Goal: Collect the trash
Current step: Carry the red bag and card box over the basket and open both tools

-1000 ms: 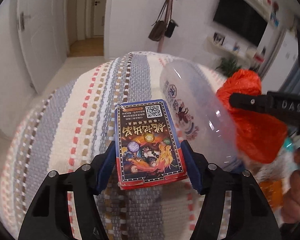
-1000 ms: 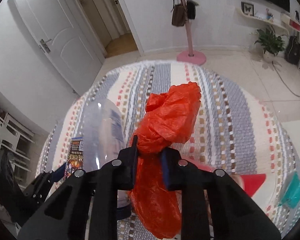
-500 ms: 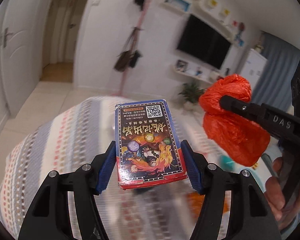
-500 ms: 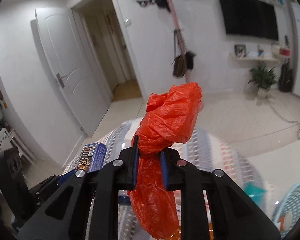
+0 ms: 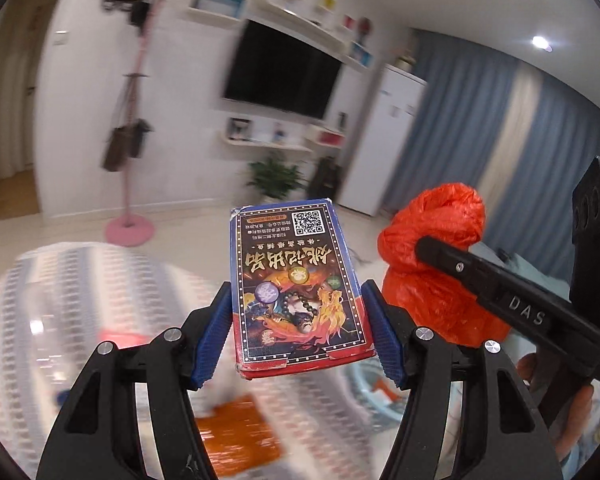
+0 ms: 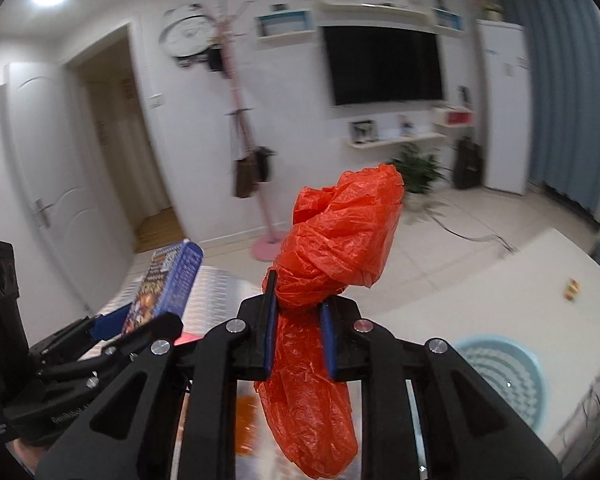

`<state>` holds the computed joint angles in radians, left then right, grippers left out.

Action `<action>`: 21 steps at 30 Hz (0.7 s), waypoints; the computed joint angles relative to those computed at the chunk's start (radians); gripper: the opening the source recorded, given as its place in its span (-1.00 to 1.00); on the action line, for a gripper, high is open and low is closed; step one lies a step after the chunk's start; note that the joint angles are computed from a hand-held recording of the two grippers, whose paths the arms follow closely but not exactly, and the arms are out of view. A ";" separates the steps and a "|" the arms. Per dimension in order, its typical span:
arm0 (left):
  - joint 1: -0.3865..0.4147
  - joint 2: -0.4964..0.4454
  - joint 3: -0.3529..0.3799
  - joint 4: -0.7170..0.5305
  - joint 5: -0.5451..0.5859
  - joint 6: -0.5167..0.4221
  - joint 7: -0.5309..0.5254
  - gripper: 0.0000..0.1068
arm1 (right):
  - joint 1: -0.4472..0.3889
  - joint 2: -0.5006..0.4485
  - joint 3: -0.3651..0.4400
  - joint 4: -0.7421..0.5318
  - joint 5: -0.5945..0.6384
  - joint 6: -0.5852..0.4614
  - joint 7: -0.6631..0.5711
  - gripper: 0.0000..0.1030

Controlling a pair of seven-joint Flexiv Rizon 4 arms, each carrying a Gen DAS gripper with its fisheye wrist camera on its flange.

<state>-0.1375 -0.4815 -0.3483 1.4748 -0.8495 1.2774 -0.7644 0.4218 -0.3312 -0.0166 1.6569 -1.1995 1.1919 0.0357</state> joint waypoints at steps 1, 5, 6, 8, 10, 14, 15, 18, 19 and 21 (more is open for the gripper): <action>-0.009 -0.011 -0.005 -0.008 0.007 -0.008 0.001 0.16 | -0.010 0.030 -0.006 0.046 -0.010 -0.013 0.031 -0.69; -0.065 -0.088 -0.004 -0.084 0.076 -0.075 -0.051 0.16 | -0.081 0.099 0.008 0.180 -0.016 -0.031 0.117 -0.69; -0.076 -0.109 -0.004 -0.105 0.093 -0.090 -0.061 0.16 | -0.096 0.103 0.013 0.197 -0.011 -0.035 0.130 -0.69; -0.114 -0.157 0.015 -0.162 0.153 -0.128 -0.102 0.16 | -0.129 0.115 0.023 0.243 0.013 -0.037 0.151 -0.69; -0.142 -0.202 0.028 -0.219 0.204 -0.158 -0.140 0.16 | -0.155 0.120 0.029 0.282 0.045 -0.037 0.167 -0.69; -0.188 -0.290 0.045 -0.339 0.288 -0.231 -0.199 0.16 | -0.204 0.118 0.028 0.352 0.094 0.020 0.204 -0.66; -0.200 -0.313 0.049 -0.371 0.305 -0.255 -0.214 0.16 | -0.207 0.113 0.027 0.362 0.110 0.019 0.207 -0.66; -0.225 -0.374 0.064 -0.463 0.350 -0.319 -0.245 0.17 | -0.212 0.084 0.023 0.369 0.177 0.003 0.187 -0.65; -0.236 -0.398 0.073 -0.502 0.366 -0.342 -0.259 0.17 | -0.219 0.072 0.021 0.375 0.206 0.010 0.175 -0.65; -0.247 -0.434 0.082 -0.554 0.385 -0.384 -0.280 0.17 | -0.222 0.051 0.018 0.384 0.265 0.015 0.149 -0.65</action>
